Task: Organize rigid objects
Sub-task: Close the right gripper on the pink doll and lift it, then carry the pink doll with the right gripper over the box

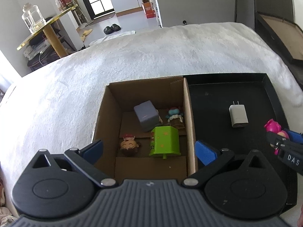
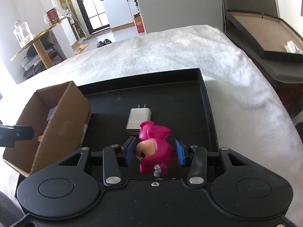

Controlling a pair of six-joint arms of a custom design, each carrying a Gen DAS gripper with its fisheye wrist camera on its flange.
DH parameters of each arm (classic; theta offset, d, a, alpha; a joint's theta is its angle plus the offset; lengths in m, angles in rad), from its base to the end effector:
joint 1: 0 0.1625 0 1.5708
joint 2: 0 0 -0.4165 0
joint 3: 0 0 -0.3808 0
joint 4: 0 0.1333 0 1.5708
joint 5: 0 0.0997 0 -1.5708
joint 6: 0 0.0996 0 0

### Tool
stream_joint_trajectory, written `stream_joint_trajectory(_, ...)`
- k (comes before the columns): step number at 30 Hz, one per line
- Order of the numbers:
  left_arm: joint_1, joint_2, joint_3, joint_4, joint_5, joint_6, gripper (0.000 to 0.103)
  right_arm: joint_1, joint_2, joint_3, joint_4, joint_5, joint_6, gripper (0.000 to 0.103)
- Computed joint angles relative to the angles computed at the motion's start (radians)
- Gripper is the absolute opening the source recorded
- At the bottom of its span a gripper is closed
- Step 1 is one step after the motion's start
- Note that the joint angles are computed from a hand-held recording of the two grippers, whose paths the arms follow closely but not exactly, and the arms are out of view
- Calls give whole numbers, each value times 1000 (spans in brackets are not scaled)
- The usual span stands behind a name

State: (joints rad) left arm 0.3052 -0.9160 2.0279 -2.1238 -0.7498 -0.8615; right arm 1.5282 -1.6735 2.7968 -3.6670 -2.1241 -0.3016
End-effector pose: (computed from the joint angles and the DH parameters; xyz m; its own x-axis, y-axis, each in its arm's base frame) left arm -0.3871 -0.3381 0.0410 -0.5059 0.3060 -0.8065 0.6521 0.7476 -0.1255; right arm 0.0703 -0.2515 0.2682 -0.8011 0.2819 0.5280 -0.2241 0.6767 -0.7013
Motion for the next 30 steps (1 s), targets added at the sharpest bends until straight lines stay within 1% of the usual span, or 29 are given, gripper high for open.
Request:
stream_joint_trajectory(3, 2, -28, 17, -6, -1, -18, 102, 65, 5, -19, 44, -47, 41, 43)
stream_joint_trajectory(7, 8, -65, 37, -9, 1, -32, 102, 156, 46, -49, 56, -120, 65, 43)
stream_joint_trajectory(16, 26, -149, 86, -6, 14, -67, 102, 294, 138, -117, 85, -224, 105, 43)
stream_joint_trajectory(21, 38, -180, 111, -36, 26, -61, 102, 350, 190, -150, 105, -265, 122, 43)
stream_joint_trajectory(26, 62, -206, 134, -70, 15, -67, 100, 392, 242, -185, 129, -298, 135, 43)
stream_joint_trajectory(28, 69, -219, 153, -103, 17, -69, 98, 405, 269, -200, 133, -312, 134, 43)
stream_joint_trajectory(30, 79, -228, 166, -130, 15, -65, 92, 415, 287, -217, 154, -319, 142, 43)
